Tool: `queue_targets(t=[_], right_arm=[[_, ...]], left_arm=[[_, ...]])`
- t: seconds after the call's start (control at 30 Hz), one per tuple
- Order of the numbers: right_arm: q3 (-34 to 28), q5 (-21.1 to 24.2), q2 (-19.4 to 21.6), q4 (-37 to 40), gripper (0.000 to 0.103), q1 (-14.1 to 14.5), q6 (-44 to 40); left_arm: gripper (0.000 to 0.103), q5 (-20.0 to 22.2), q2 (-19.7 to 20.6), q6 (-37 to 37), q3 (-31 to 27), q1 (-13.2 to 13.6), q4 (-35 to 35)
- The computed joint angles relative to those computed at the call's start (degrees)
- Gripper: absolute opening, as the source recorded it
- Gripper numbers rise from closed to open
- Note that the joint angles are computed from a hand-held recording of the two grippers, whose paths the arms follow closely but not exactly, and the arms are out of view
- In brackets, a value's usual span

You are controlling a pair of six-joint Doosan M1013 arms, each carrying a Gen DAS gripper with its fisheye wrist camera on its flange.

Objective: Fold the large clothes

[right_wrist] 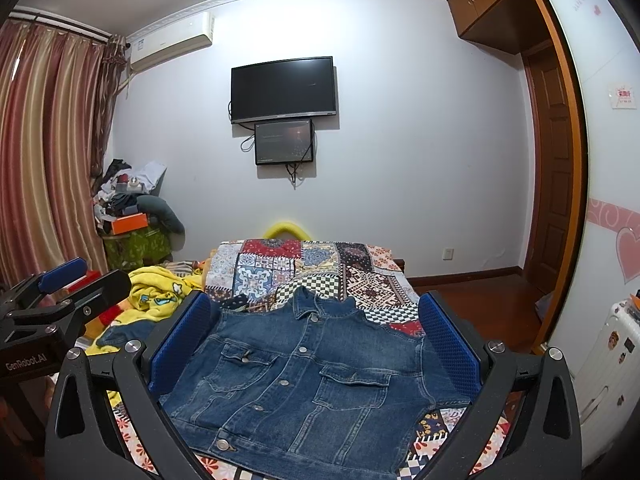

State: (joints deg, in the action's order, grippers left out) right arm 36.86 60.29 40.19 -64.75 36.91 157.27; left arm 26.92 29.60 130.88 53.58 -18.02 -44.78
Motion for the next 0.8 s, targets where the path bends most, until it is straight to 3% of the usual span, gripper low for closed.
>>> queue_targets(t=[0.8], right_arm=[[0.16, -0.01, -0.13, 0.61, 0.103, -0.13, -0.28]], left_arm=[[0.103, -0.28, -0.01, 0.29, 0.25, -0.15, -0.27]])
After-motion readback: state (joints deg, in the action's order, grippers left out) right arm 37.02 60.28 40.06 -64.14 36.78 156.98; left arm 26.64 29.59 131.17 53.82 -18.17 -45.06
